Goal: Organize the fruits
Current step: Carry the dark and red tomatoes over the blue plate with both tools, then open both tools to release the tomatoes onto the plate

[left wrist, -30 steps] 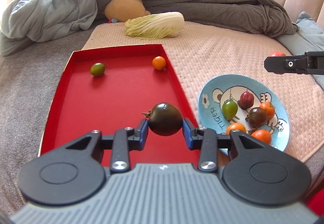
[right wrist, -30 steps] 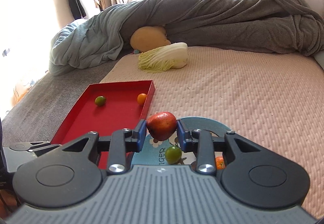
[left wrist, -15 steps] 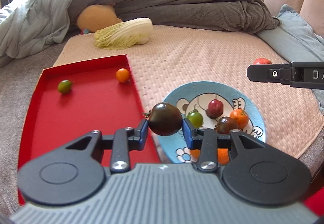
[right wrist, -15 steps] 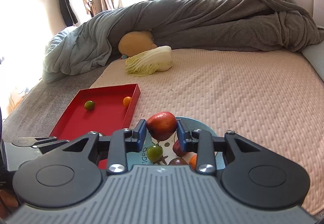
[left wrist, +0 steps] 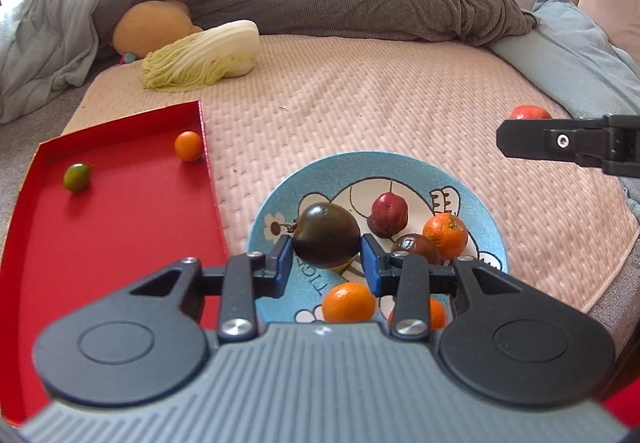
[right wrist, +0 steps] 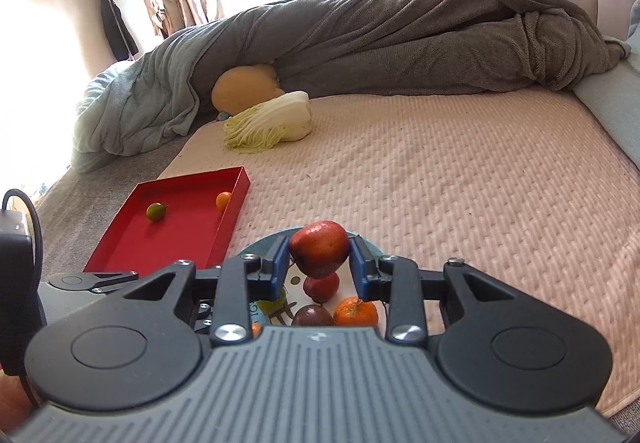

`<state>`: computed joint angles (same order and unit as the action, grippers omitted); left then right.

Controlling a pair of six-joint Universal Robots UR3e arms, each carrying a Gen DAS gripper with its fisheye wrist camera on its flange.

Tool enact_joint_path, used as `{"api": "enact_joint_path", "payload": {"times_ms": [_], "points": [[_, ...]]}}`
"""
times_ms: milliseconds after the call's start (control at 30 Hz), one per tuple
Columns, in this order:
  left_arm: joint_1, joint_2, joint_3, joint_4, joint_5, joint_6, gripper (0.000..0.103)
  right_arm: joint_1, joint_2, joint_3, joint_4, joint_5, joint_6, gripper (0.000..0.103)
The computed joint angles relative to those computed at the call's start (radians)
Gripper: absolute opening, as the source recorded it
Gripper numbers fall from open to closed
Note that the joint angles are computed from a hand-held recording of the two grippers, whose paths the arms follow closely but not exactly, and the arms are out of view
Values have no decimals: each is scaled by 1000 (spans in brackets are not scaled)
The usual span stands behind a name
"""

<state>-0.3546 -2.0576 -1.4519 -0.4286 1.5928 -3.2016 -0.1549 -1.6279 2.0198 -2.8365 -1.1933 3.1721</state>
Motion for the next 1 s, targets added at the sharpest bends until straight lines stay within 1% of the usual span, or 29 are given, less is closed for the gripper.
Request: {"api": "enact_joint_path", "payload": {"times_ms": [233, 433, 500, 600, 667, 833, 1000], "points": [[-19, -110, 151, -58, 17, 2, 40, -13, -2, 18, -5, -3, -13, 38], [-25, -166, 225, -84, 30, 8, 41, -14, 29, 14, -11, -8, -15, 38], [-22, -174, 241, -96, 18, 10, 41, -11, 41, 12, -14, -12, -14, 38], [-23, -176, 245, -92, 24, 16, 42, -9, 54, 12, -20, -17, -10, 38], [-21, -170, 234, -82, 27, 16, 48, -6, 62, 10, -22, -21, -6, 38], [-11, -144, 193, -62, 22, 13, 48, 1, 78, 5, -13, -28, -15, 38], [10, -63, 64, 2, 9, 7, 48, 21, 102, 1, 43, -42, -61, 38]]}}
